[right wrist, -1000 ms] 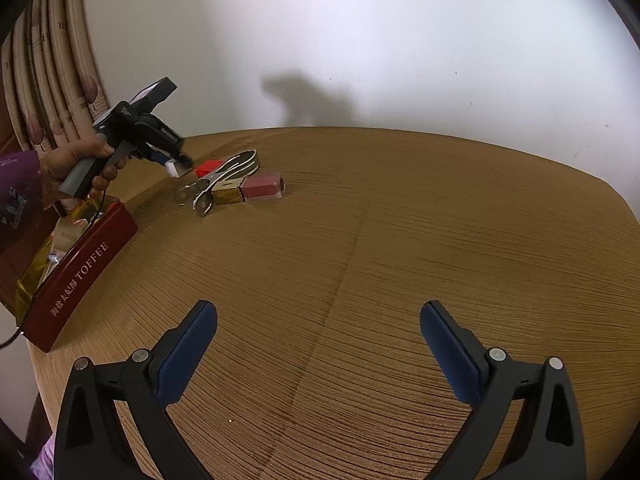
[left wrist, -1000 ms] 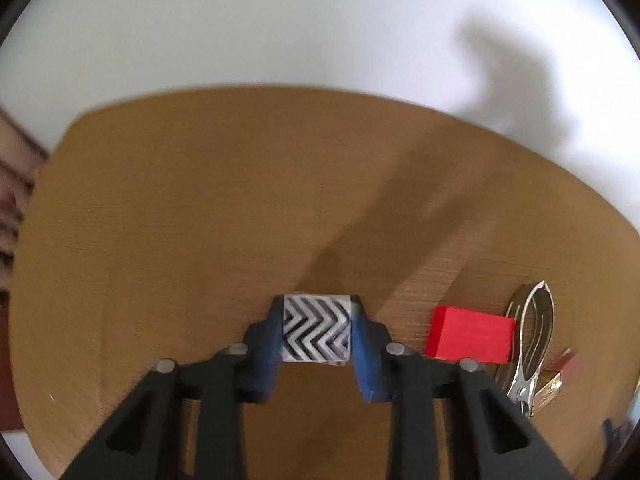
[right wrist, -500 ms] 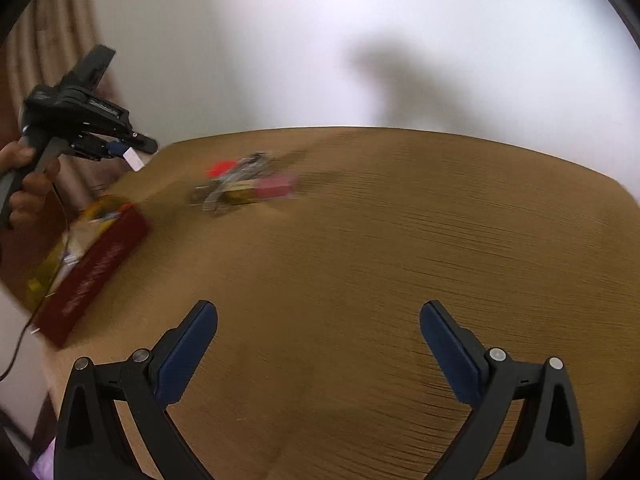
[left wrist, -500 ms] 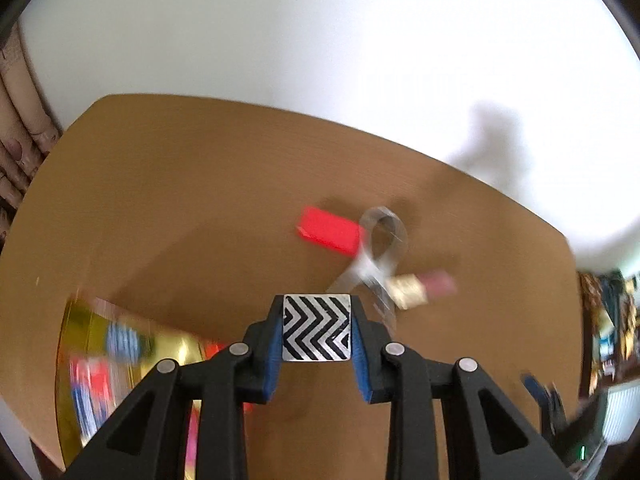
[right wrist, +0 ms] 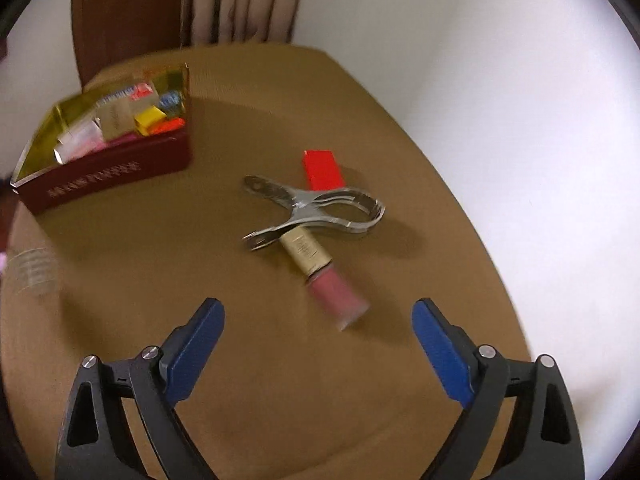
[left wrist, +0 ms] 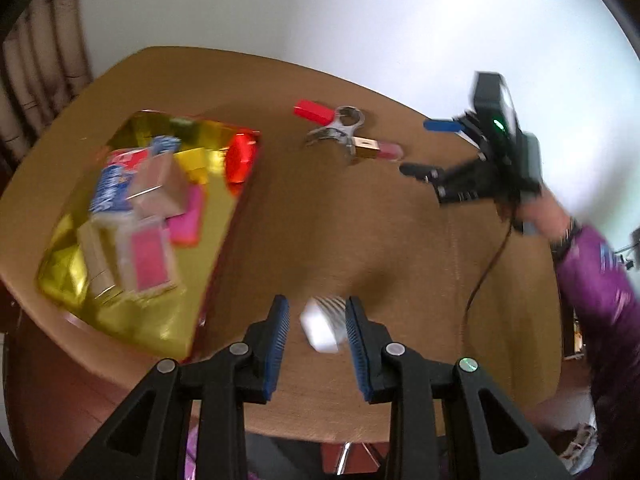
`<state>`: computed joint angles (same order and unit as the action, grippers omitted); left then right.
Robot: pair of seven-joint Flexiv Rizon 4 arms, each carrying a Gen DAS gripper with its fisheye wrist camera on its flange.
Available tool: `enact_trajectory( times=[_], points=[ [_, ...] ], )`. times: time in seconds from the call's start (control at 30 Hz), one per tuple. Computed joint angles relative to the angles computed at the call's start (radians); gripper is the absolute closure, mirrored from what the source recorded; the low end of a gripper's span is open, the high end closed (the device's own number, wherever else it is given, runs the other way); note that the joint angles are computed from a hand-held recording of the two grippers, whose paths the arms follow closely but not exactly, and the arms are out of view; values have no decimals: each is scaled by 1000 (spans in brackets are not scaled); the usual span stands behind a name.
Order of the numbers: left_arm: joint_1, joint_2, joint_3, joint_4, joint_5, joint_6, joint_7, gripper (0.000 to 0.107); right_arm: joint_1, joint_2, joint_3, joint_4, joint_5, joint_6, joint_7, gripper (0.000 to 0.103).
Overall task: Organize rigid objects
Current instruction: 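Grasp the gold YSL lipstick with the right gripper while the left holds the zigzag cube, then carry the zigzag cube and gold lipstick toward the tin with both grippers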
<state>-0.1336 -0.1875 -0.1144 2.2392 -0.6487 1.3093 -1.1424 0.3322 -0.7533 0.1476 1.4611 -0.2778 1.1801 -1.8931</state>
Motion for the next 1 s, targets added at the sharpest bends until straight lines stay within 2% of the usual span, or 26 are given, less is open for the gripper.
enact_trajectory(
  times=[0.1,0.2,0.23,0.3,0.33,0.4,0.43,0.5,0.53,0.6,0.7,0.77,0.83,0.93,1.0],
  points=[
    [-1,19,33,9,54,0,-56,77,8,-72,6,-129,-13,-117,-36,10],
    [13,23,46,5,79,-16,-68,77,32,-131,-6,-221,-27,-213,-85,11],
    [14,34,60,6,110,-34,-88,77,40,-141,-13,-237,-28,-232,-89,16],
    [24,25,52,2,103,-65,-81,77,53,-186,-13,-328,-12,-346,-86,24],
    [27,21,49,-1,102,-79,-77,77,46,-198,-1,-361,16,-370,-83,37],
    [29,18,43,1,98,-124,-58,77,43,-221,12,-439,70,-469,-54,47],
    [32,20,33,9,74,-138,-26,77,48,-217,4,-437,82,-478,-36,53],
    [27,32,31,18,69,-196,17,77,57,-200,-11,-414,102,-477,13,62],
    [20,35,40,15,107,-224,14,75,63,-183,-22,-387,104,-465,43,73],
    [1,52,49,32,162,-234,16,74,85,-138,-59,-300,79,-409,120,85],
    [-26,80,34,95,123,-177,93,70,81,-71,-58,-184,82,-367,226,85],
    [-45,86,31,120,119,-136,116,67,73,-12,-58,-76,87,-303,301,85],
    [-57,93,30,135,126,-133,135,62,46,50,-38,34,108,-232,354,85],
    [-77,72,26,130,176,-105,149,61,4,139,-5,182,157,-115,422,85],
    [-80,58,11,125,165,-97,189,61,-25,199,26,280,196,-35,449,85]
  ],
)
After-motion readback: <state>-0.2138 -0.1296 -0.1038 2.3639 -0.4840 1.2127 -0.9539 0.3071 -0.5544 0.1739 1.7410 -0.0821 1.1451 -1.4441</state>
